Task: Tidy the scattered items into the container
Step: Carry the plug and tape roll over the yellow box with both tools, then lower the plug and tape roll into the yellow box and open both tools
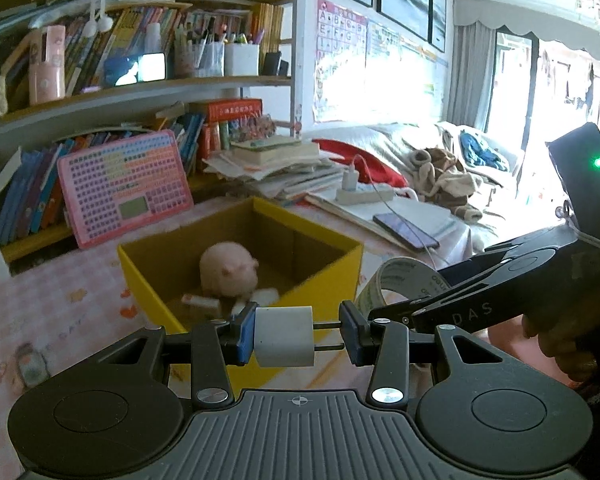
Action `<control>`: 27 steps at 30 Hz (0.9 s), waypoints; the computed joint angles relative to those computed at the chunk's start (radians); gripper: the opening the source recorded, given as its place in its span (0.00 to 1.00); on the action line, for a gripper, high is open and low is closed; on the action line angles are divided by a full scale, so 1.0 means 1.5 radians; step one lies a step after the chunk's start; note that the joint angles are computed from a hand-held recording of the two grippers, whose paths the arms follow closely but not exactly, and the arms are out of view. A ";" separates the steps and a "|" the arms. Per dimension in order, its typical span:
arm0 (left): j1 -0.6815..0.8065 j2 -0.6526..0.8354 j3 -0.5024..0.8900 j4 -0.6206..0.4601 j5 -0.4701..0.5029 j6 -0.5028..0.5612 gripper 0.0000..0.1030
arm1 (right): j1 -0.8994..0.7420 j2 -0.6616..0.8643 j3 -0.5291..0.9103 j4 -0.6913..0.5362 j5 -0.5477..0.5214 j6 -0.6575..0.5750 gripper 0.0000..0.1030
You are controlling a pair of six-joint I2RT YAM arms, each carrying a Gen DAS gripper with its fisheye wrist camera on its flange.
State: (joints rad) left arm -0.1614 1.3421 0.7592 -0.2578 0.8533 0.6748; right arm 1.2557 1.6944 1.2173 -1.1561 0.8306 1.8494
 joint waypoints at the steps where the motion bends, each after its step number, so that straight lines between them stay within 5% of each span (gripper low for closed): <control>1: -0.011 0.003 0.002 0.020 -0.007 -0.019 0.41 | -0.008 -0.016 -0.012 0.006 0.009 -0.016 0.80; 6: -0.067 0.027 0.014 0.127 -0.058 -0.109 0.41 | -0.066 -0.109 -0.073 0.055 0.065 -0.139 0.80; 11: -0.118 0.076 0.039 0.214 -0.137 -0.172 0.41 | -0.170 -0.214 -0.153 0.221 0.082 -0.388 0.80; 18: -0.178 0.165 0.085 0.253 -0.240 -0.197 0.41 | -0.325 -0.265 -0.237 0.476 -0.022 -0.676 0.80; 27: -0.230 0.265 0.145 0.234 -0.326 -0.183 0.41 | -0.452 -0.187 -0.244 0.641 -0.184 -0.839 0.80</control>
State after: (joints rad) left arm -0.5071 1.7398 0.9768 0.0926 0.3636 0.4002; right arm 0.5782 1.4135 0.8510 -0.1948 0.5542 0.5915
